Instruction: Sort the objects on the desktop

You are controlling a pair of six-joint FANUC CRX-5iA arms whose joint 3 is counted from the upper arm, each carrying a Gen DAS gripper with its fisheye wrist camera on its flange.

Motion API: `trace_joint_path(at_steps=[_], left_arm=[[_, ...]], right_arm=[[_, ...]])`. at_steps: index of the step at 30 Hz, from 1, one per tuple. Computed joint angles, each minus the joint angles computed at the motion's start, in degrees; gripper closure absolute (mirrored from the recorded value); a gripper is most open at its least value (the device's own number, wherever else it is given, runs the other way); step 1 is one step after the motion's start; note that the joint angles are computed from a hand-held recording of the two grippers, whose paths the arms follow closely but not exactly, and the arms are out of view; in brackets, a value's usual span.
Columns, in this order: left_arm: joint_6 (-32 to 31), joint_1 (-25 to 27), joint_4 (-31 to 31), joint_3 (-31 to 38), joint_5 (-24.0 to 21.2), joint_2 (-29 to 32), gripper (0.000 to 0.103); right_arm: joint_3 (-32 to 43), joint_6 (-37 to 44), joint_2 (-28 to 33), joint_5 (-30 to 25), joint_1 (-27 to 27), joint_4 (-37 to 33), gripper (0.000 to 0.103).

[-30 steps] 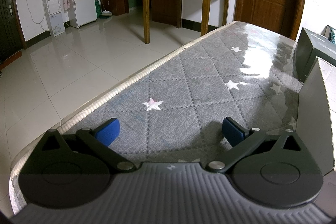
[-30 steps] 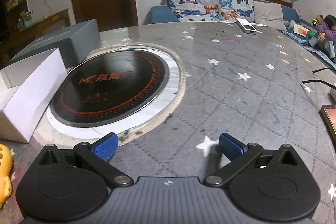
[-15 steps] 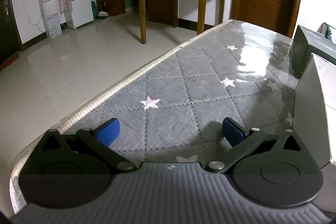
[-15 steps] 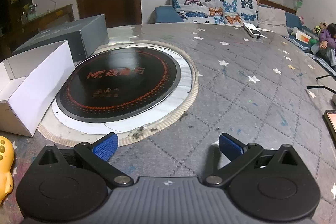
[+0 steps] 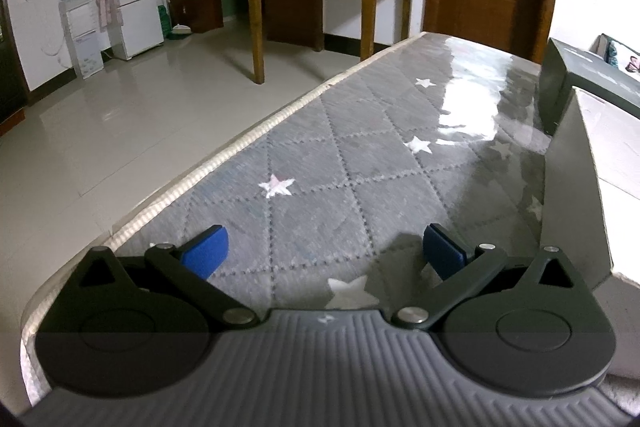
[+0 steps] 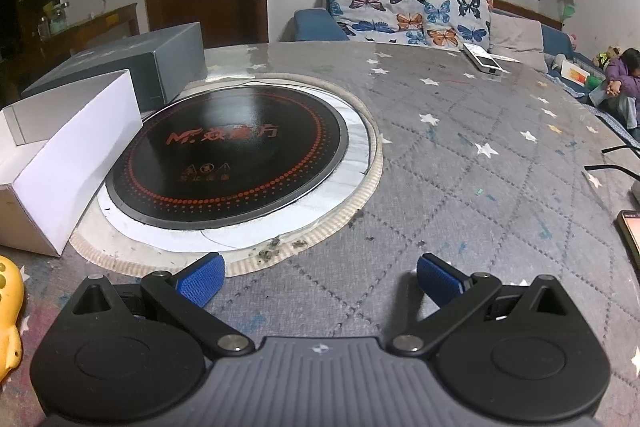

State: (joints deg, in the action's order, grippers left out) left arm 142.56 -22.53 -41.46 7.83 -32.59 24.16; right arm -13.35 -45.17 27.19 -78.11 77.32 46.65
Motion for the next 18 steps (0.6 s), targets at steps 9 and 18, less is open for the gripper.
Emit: trace_joint_path(at_steps=[9,18], left_arm=[[0.2,-0.4,-0.2,-1.5,-0.1,-1.2,0.000],[-4.3,-0.2,3.2,-5.0,1.2,-3.7,0.000]], right_arm=[[1.8,-0.9,1.6,-1.2,0.0,0.3,0.000],[5.0,0.5,3.4,-1.0,-0.7,0.5,0.000]])
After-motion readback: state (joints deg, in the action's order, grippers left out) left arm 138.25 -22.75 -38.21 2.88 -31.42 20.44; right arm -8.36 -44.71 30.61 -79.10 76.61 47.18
